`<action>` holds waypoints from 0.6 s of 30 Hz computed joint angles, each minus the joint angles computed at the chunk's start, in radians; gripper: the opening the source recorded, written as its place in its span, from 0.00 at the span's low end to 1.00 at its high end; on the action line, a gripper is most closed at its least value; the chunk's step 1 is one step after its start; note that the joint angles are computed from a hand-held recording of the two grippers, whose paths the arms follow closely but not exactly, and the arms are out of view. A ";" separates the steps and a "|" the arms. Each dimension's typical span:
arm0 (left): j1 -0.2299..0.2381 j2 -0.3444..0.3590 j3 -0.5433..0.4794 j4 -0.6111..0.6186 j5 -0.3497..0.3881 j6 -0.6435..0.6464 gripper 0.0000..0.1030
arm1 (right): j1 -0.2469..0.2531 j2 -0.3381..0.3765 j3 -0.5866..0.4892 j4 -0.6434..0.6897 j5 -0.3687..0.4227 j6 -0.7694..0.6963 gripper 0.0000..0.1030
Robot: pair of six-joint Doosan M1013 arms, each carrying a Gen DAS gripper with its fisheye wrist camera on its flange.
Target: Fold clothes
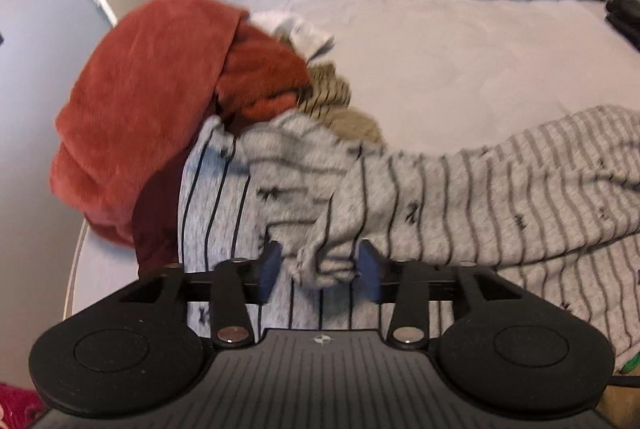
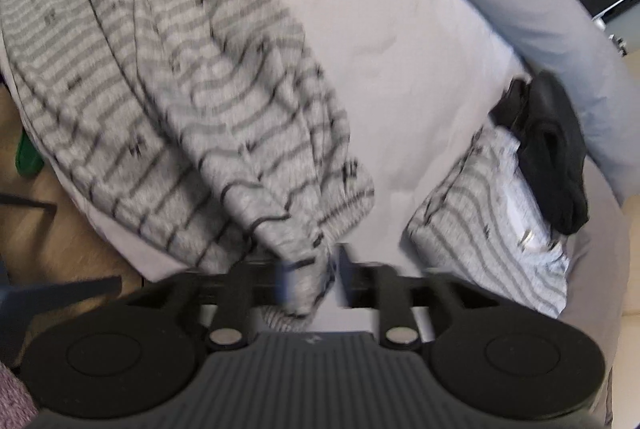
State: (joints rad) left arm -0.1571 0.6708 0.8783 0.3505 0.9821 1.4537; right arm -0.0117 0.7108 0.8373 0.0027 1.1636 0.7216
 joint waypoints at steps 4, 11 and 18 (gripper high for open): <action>-0.022 0.012 -0.011 0.053 -0.044 0.071 0.42 | 0.013 0.006 -0.019 0.038 0.008 -0.051 0.44; -0.039 0.111 -0.150 0.110 -0.010 0.150 0.42 | 0.039 0.030 -0.077 -0.049 0.020 -0.052 0.46; -0.033 0.257 -0.367 0.037 0.183 0.260 0.42 | 0.003 0.092 -0.193 0.143 0.176 -0.035 0.46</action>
State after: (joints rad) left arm -0.1901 0.9276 0.5116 0.3871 1.1649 1.7134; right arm -0.0085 0.8028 0.6443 0.1458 1.3399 0.6868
